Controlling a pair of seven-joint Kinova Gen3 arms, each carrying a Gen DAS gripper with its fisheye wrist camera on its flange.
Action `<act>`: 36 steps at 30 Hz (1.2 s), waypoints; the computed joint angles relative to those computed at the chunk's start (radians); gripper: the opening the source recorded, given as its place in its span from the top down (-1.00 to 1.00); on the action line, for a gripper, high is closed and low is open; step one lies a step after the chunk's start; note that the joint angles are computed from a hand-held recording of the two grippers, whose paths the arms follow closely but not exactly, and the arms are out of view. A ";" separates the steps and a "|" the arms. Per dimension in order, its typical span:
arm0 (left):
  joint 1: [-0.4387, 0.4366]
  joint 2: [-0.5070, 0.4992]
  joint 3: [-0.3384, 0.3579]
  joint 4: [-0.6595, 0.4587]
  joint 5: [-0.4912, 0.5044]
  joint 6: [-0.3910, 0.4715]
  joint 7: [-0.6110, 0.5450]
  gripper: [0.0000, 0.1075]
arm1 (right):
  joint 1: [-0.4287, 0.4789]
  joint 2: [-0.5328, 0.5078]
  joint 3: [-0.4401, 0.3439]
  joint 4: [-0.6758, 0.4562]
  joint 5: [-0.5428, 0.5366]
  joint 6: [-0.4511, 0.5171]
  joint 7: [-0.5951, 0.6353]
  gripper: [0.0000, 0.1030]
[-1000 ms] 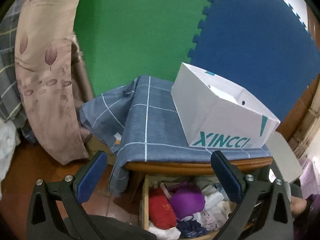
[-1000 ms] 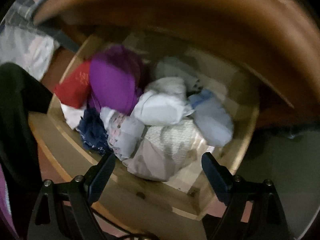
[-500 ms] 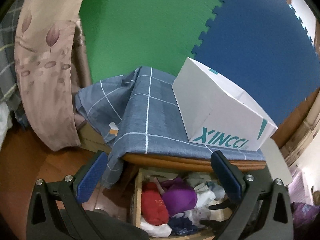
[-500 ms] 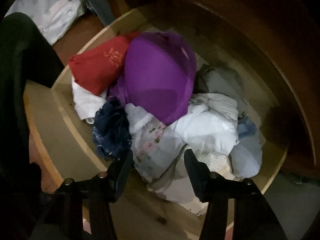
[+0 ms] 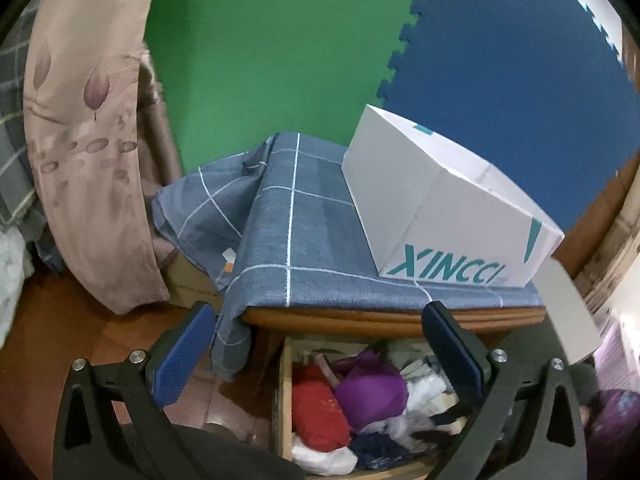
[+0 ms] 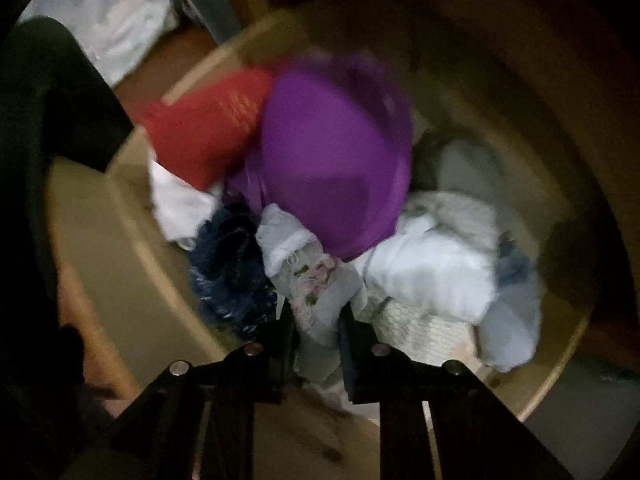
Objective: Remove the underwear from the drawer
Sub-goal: 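Lower the right gripper into the drawer and grasp the floral underwear, then carry the floral underwear with the right gripper and release into the box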
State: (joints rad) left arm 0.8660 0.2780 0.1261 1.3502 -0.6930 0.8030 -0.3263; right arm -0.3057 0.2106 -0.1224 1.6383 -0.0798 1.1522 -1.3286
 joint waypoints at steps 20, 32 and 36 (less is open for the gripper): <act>0.001 0.016 -0.001 -0.028 0.028 0.034 -0.028 -0.91 | 0.139 -0.398 0.120 -0.074 -0.271 0.009 0.053 0.65; 0.003 0.021 -0.004 -0.040 0.041 0.046 -0.045 -0.91 | 0.234 -0.298 0.205 -0.390 -0.295 0.019 0.018 0.65; 0.005 0.021 -0.005 -0.040 0.040 0.047 -0.047 -0.91 | 0.267 -0.180 0.181 -0.530 -0.237 0.052 0.009 0.65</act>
